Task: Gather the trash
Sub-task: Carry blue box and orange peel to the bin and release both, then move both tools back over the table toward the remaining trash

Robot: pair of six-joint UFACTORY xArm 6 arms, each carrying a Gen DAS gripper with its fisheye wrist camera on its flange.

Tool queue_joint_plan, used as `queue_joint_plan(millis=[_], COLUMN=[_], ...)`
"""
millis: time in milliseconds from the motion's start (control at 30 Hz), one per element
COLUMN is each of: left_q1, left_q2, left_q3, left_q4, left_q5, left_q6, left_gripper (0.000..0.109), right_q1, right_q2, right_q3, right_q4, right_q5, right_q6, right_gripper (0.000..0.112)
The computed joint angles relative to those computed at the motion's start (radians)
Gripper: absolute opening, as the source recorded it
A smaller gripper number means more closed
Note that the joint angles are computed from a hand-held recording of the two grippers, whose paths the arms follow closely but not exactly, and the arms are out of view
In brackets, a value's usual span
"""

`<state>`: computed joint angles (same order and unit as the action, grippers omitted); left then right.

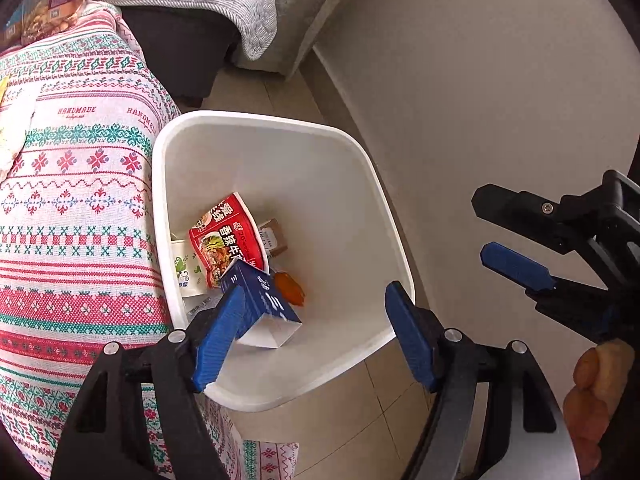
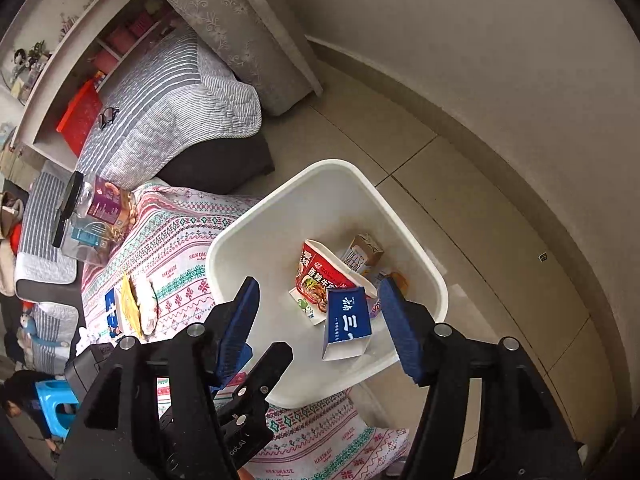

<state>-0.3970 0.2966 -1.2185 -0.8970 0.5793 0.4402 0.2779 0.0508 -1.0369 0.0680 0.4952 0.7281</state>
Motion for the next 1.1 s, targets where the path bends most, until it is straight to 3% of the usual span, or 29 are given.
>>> queue_joint_plan(millis=[267, 500, 833, 1100], left_q1=[0.086, 0.214, 0.479, 0.708], left_q2=[-0.09, -0.22, -0.323, -0.299], left_q3=[0.052, 0.122, 0.156, 0.099], left_q4=[0.1, 0.19, 0.417, 0.577], left_q5=[0.005, 0.031, 0.092, 0.065], left_q6=[0.01, -0.032, -0.147, -0.188], left_gripper=[0.071, 0.071, 0.071, 0.071], right_q1=[0.046, 0.134, 0.249, 0.356], right_q2=[-0.026, -0.002, 0.073, 0.191], right_q3=[0.008, -0.062, -0.193, -0.368], right_q4=[0.076, 0.034, 0.165, 0.369], right_q5=[-0.067, -0.07, -0.071, -0.035], right_q6=[-0.058, -0.081, -0.18, -0.377], right_gripper=[0.06, 0.06, 0.06, 0.061])
